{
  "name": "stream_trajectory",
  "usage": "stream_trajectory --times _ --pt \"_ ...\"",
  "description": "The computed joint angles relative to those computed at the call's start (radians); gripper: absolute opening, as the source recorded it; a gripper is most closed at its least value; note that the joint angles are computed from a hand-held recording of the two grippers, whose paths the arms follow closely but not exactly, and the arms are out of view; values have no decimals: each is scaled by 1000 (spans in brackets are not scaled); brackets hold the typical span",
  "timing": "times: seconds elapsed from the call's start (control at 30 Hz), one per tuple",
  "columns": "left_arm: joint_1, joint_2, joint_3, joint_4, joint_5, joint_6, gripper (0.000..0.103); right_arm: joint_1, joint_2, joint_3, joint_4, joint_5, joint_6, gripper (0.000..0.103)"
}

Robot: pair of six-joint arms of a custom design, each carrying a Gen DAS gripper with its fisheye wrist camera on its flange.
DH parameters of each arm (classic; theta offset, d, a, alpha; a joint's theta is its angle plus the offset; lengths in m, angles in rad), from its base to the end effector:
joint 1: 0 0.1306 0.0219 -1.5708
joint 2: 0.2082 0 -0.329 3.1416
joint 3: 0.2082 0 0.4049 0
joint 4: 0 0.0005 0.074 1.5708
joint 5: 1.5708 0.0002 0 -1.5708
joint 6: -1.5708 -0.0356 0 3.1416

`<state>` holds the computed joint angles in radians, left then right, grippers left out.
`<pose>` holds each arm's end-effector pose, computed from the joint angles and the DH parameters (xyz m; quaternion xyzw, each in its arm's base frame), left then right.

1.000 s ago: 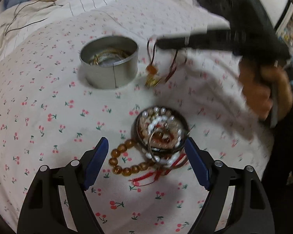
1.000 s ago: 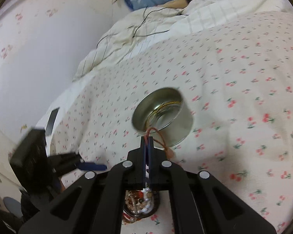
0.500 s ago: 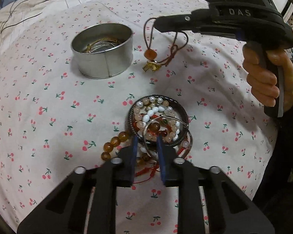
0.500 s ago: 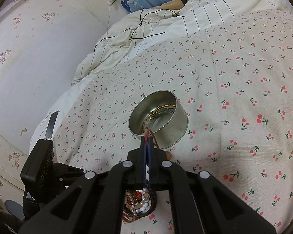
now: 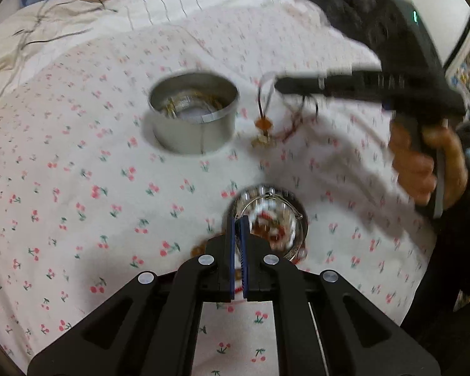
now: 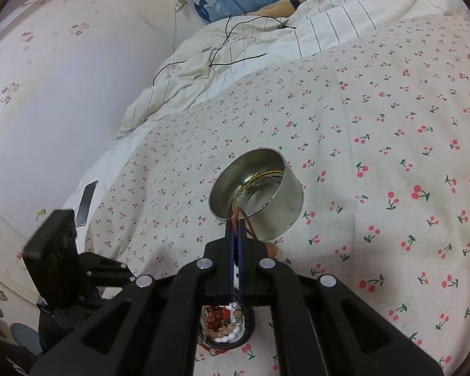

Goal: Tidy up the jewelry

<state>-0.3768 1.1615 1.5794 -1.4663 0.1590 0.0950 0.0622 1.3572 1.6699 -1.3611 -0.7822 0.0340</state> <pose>0.3516 -0.1457 0.5226 0.1556 0.9506 -0.1348 0.2324 0.4523 0.0528 0.4980 -0.1413 0.8874 0.3716 0.2335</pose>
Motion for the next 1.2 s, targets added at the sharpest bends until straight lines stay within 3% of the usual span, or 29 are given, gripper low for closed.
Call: stream_trajectory --times 0.27,0.6,0.73,0.97,1.07,1.1,1.13,1.2 --pt "57 26 58 81 79 115 3 -28 -12 4 43 -68 -48 2" --pt "121 210 220 114 52 250 3 -77 -58 -20 208 -126 -177 2" --pt "117 301 292 92 16 260 3 -83 -52 -16 219 -135 -192 2" --pt "86 439 421 -54 -63 227 7 -86 -55 -24 222 -136 -193 2" --pt "106 408 401 -40 -37 249 13 -74 -54 -26 225 -144 -198 2" --pt "114 378 385 -25 -44 269 24 -68 -51 -25 228 -144 -202 2" --pt "119 351 368 -13 -65 281 46 -60 -46 -20 233 -148 -210 2" --pt "130 285 321 22 -100 306 61 -42 -35 -6 251 -163 -235 2"
